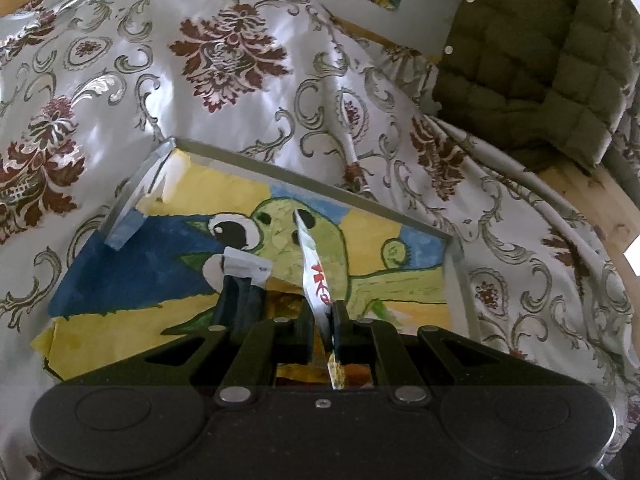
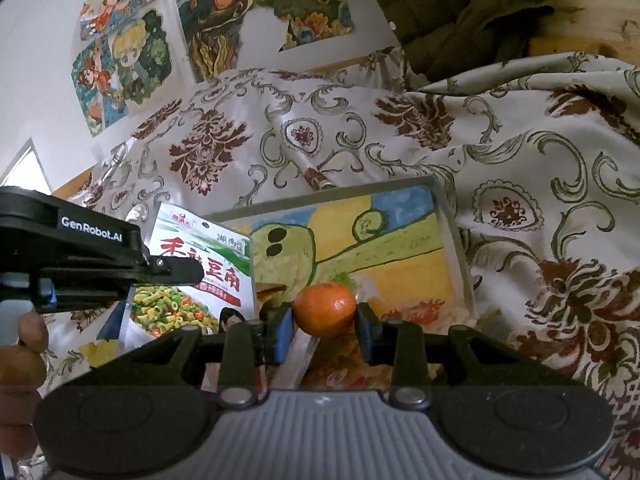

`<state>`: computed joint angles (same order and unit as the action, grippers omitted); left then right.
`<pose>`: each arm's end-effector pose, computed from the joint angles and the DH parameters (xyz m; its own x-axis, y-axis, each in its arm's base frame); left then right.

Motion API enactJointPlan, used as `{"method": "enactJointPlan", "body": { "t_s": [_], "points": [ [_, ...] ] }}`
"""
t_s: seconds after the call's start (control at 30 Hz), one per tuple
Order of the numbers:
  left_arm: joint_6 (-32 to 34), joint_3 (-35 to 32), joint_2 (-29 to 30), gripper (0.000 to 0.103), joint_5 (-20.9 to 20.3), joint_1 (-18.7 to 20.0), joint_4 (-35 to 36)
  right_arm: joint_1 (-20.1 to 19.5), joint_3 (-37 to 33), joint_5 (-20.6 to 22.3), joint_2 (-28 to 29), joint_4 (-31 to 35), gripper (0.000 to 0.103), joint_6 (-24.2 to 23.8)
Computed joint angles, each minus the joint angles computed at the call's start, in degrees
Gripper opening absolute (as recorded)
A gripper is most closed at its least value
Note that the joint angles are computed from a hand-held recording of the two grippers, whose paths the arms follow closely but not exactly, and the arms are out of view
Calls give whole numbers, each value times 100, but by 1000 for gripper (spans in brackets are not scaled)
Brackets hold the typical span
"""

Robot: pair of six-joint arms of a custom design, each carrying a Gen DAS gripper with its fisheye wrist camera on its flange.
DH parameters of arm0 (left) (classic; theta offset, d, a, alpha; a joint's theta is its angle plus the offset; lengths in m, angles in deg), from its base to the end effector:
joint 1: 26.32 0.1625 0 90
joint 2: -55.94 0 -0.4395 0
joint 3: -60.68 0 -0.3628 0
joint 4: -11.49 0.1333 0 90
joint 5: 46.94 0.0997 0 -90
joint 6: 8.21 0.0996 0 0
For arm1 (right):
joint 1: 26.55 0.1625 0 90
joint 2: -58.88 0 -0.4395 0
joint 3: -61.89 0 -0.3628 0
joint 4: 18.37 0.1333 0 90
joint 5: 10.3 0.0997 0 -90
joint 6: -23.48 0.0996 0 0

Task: Organize snacks
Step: 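Carry and lower the pouch into the tray with the left tool while the right tool lowers the orange, then open both tools to release the pouch and orange in the tray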

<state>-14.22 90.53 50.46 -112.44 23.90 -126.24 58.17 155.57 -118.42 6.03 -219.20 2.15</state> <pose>-0.4387 -0.7999 0.0111 -0.8616 0.3795 -0.3371 0.4999 0.7494 -0.4342 0.0409 -0.6696 0.3369 -0.8679 0.2287 0.4409 -0.3051 0.4549 -0.8366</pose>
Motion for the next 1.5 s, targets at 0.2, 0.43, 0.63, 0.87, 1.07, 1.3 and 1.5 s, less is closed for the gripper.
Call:
{"method": "enactJointPlan", "body": {
  "t_s": [0.2, 0.43, 0.63, 0.87, 1.07, 1.3, 1.5],
  "points": [
    [-78, -147, 53, 12, 84, 7, 190, 1, 6, 0, -43, 54, 41, 89],
    [-131, -95, 8, 21, 145, -21, 245, 19, 36, -4, -71, 1, 45, 15],
    [-231, 110, -172, 41, 54, -34, 112, 17, 117, -32, -152, -124, 63, 143],
    [-101, 508, -465, 66, 11, -128, -248, 34, 287, -17, -305, -308, 83, 148],
    [122, 1119, -874, 85, 19, -233, -634, 122, 481, -86, -464, -489, 95, 0],
    [669, 2280, -1602, 102, 14, -336, -1479, 201, 840, 236, -823, -538, 103, -91],
    [902, 3300, -2252, 102, 57, -406, -2030, 356, 1091, 255, -992, -671, 103, -312]
  ]
}}
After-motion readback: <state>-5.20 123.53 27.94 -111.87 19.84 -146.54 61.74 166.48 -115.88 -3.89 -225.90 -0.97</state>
